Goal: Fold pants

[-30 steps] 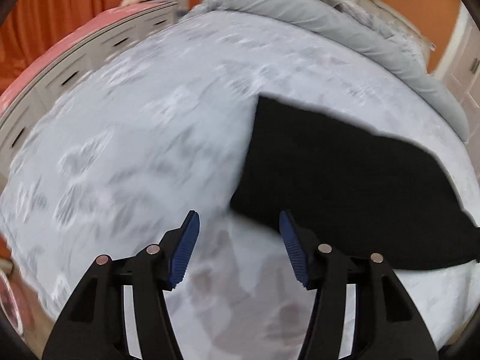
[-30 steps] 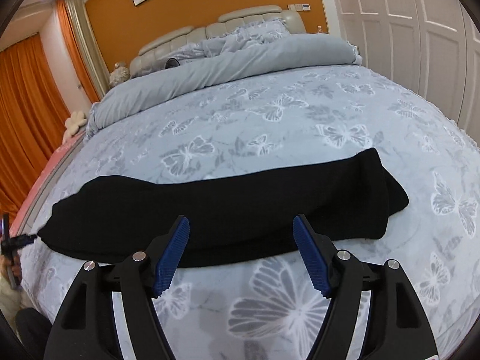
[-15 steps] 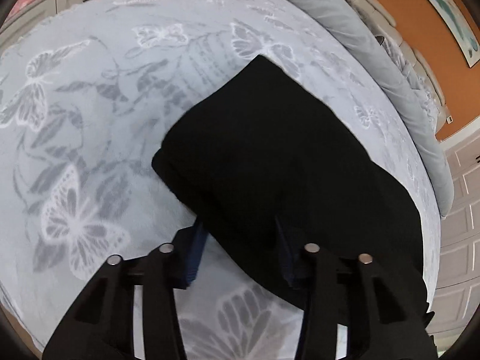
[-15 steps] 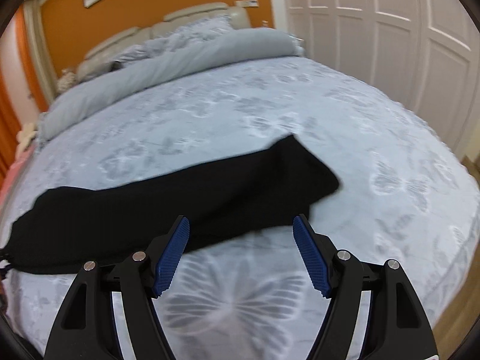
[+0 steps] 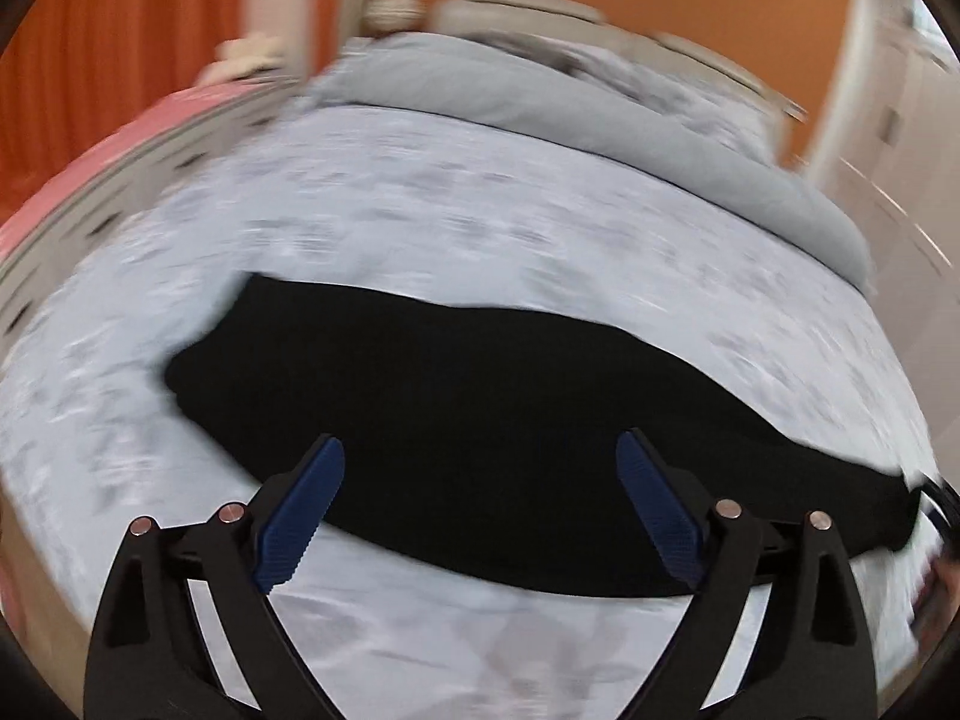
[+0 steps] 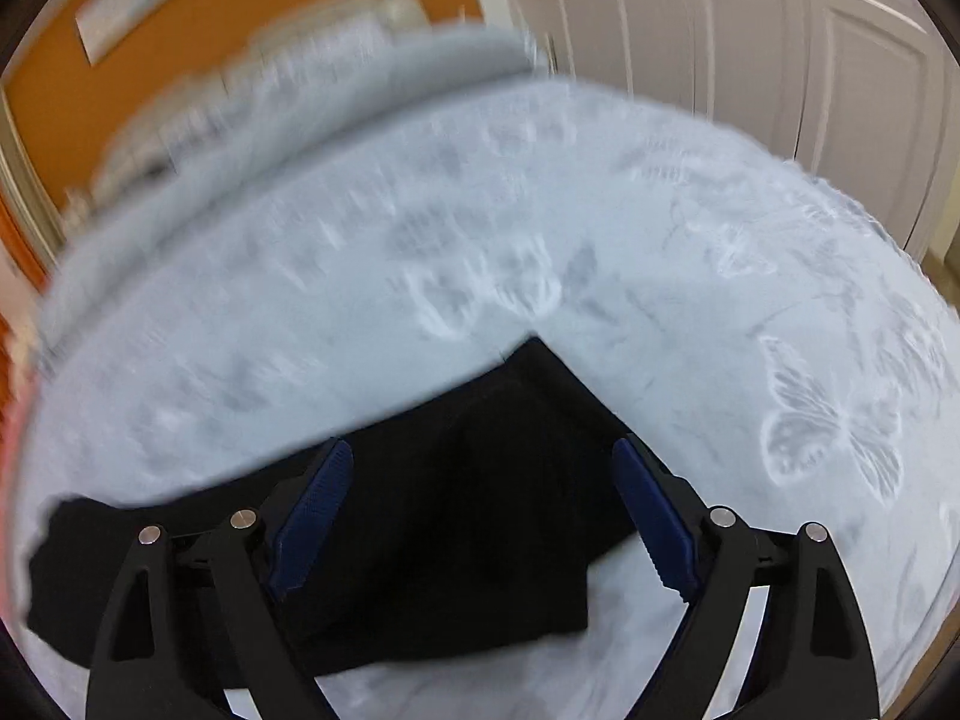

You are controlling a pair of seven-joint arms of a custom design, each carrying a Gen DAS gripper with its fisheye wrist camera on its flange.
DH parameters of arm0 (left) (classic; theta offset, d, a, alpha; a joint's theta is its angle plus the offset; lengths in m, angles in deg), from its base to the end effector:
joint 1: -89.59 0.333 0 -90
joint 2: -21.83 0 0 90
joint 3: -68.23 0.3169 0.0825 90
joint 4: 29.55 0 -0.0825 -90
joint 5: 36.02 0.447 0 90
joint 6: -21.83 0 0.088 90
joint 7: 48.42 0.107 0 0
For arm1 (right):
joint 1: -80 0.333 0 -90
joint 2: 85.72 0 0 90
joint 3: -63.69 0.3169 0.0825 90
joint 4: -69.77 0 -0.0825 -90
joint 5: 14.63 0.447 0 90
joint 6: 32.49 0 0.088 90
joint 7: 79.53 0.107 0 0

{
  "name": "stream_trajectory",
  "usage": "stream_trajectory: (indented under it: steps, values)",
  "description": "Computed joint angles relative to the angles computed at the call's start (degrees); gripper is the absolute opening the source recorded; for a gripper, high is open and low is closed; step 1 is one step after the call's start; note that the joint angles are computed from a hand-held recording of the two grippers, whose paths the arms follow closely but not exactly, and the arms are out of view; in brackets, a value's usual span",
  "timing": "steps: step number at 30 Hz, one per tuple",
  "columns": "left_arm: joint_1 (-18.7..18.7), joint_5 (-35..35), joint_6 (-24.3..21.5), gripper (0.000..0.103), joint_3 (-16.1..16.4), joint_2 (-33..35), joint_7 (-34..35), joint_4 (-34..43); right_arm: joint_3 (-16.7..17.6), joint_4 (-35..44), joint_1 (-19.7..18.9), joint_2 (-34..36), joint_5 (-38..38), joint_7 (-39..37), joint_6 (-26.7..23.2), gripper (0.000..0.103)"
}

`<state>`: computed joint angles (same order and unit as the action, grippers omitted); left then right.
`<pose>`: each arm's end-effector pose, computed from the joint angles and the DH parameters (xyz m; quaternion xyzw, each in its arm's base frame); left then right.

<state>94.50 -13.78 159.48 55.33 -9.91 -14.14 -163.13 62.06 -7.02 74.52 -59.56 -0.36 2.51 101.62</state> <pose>0.4892 -0.0806 0.5931 -0.8278 0.4259 -0.2275 0.2856 0.7935 -0.0905 0.5158 -0.6419 0.7114 -0.1488 0.2445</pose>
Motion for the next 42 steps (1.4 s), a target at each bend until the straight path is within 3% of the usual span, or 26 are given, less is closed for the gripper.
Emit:
stream_trajectory:
  steps: [2,4,6,7,8,9,10,12,17,19,21,24,25,26,27,28,30,31,33,34,36,37,38,39,41,42]
  values:
    - [-0.5,0.3,2.1,0.090,-1.2,3.3,-1.0,1.0,2.5,1.0,-2.5,0.6,6.3,-2.3,0.3,0.007]
    - [-0.4,2.2,5.7,0.090,-2.0,5.2,-2.4,0.3,6.1,-2.7,-5.4,-3.8,15.0,-13.3,6.9,0.007]
    - [-0.7,4.0,5.9,0.090,-2.7,6.1,-2.7,0.0,9.3,-7.1,-8.7,-8.8,27.3,-27.8,11.6,0.008]
    - [-1.5,3.7,5.6,0.090,-2.4,6.4,-1.7,-0.1,9.6,-8.3,-9.4,-10.0,29.0,-31.4,12.7,0.010]
    - [-2.1,3.6,5.7,0.090,-1.9,7.2,-0.5,0.2,7.9,-11.1,-8.2,-11.0,26.6,-31.7,16.3,0.029]
    - [-1.7,4.8,5.5,0.090,-2.4,7.3,-1.3,0.2,4.2,-12.8,-5.2,-10.8,21.2,-27.9,19.1,0.058]
    - [-1.4,6.0,5.1,0.090,-2.9,7.5,-2.3,0.5,0.0,-13.7,-2.4,-10.1,12.8,-20.2,18.9,0.065]
    - [-1.5,7.6,4.7,0.090,-3.1,7.3,-3.0,0.5,-3.1,-13.9,-2.1,-8.8,5.6,-11.9,11.5,0.059]
    - [-3.3,5.0,7.7,0.090,-1.7,6.0,-2.4,-0.8,-0.3,-15.7,-6.4,-12.1,17.6,-17.1,4.5,0.057]
    - [-2.9,6.1,7.5,0.090,-2.7,6.6,-2.7,-0.3,-1.0,-15.1,-5.1,-11.9,15.9,-14.0,3.5,0.058]
    - [-2.9,7.0,7.2,0.090,-3.4,7.3,-3.3,0.3,-1.7,-13.6,-3.8,-10.8,13.1,-10.0,2.5,0.067]
    - [-3.6,7.5,7.1,0.090,-3.3,8.1,-2.7,0.8,-1.6,-11.8,-3.0,-8.7,12.0,-6.9,6.0,0.073]
    - [-3.9,7.5,7.1,0.090,-3.2,8.4,-2.2,0.9,-1.5,-9.4,-2.8,-6.8,10.8,-6.5,5.5,0.073]
    - [-4.0,7.5,6.9,0.090,-3.1,8.6,-2.1,1.0,-1.3,-6.2,-2.7,-4.5,9.7,-6.1,3.6,0.066]
    - [-4.1,7.4,6.8,0.090,-2.9,8.8,-2.0,1.1,-0.5,-1.9,-3.1,-1.7,9.0,-7.1,-0.9,0.046]
    - [-4.3,7.1,6.7,0.090,-2.6,9.0,-1.8,1.1,1.3,0.4,-4.2,-0.2,9.0,-7.5,-3.6,0.009]
    - [-4.6,6.3,7.1,0.090,-2.0,8.9,-1.6,0.9,2.3,-1.0,-4.2,-2.8,12.8,-14.0,-1.2,0.007]
    - [-4.5,6.2,7.3,0.090,-1.9,8.7,-1.8,0.7,3.8,-4.6,-4.8,-6.2,16.1,-19.4,3.7,0.007]
    - [-4.0,6.6,7.8,0.090,-2.1,8.4,-2.6,0.5,6.7,-9.2,-7.2,-12.1,27.8,-31.7,9.8,0.007]
    - [-3.9,6.5,8.2,0.090,-2.0,8.2,-2.9,0.3,7.2,-10.4,-7.7,-13.3,29.8,-34.9,11.9,0.007]
    - [-4.0,5.9,9.0,0.090,-1.8,8.3,-2.6,0.2,2.3,-13.6,-3.2,-13.9,22.5,-33.4,19.4,0.013]
    - [-4.1,5.7,9.3,0.090,-1.7,8.4,-2.3,0.3,0.3,-13.4,-2.2,-12.4,15.2,-27.2,18.7,0.018]
    - [-4.1,5.7,9.1,0.090,-1.9,8.6,-2.1,0.4,-2.1,-12.2,-1.3,-10.3,9.7,-20.9,15.7,0.027]
    - [-4.1,5.8,9.0,0.090,-2.0,8.7,-1.9,0.6,-4.1,-10.4,-1.3,-7.8,5.6,-14.9,10.4,0.028]
    - [-4.2,5.9,9.0,0.090,-2.2,8.7,-1.6,0.6,-4.9,-9.3,-2.5,-6.2,2.3,-10.2,3.8,0.028]
    - [-4.3,5.9,9.0,0.090,-2.3,8.7,-1.5,0.6,-3.6,-10.8,-4.3,-7.3,5.1,-11.6,3.0,0.028]
